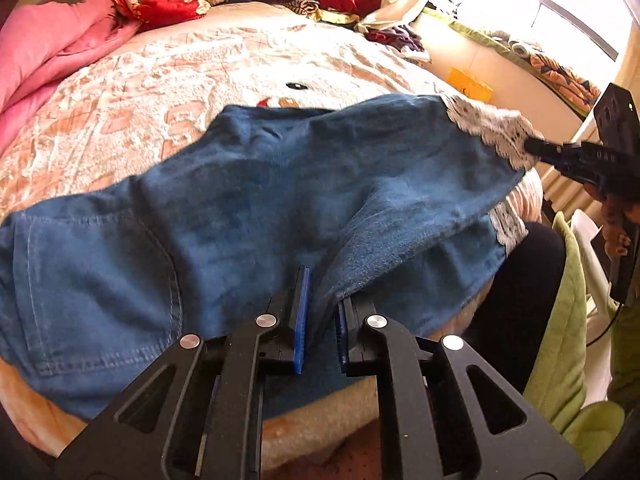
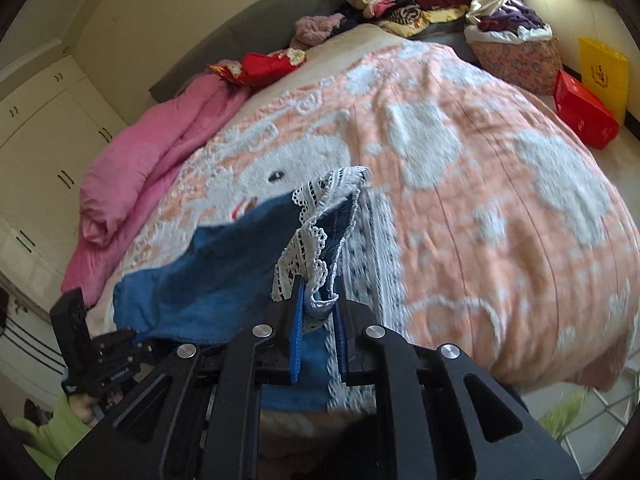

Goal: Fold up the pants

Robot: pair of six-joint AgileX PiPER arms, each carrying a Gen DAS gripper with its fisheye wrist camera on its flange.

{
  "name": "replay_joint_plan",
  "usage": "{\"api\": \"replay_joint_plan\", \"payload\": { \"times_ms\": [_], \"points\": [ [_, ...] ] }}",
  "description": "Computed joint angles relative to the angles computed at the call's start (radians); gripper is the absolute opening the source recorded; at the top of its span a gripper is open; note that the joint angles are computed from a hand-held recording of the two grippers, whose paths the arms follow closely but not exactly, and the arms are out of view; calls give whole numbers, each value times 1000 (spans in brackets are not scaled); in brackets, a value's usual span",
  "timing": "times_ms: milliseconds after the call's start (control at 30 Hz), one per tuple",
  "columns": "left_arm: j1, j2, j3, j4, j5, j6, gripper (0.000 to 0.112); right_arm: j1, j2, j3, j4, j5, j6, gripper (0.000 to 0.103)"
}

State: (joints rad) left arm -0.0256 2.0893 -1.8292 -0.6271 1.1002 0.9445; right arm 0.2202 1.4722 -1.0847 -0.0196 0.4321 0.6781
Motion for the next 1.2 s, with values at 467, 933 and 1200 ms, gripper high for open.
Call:
{"api": "replay_joint_plan", "payload": {
  "times_ms": [467,933,1200],
  "points": [
    [-5,-39,79,27,7,28,6,32,-47,182,-43,-16,129,13],
    [-12,-39,88,46,10,16,8,381,134,-112,-493,257,57,41],
    [-10,-52,102,46,1,16,8,472,412,-368,-579,427,-173,32]
  ]
}}
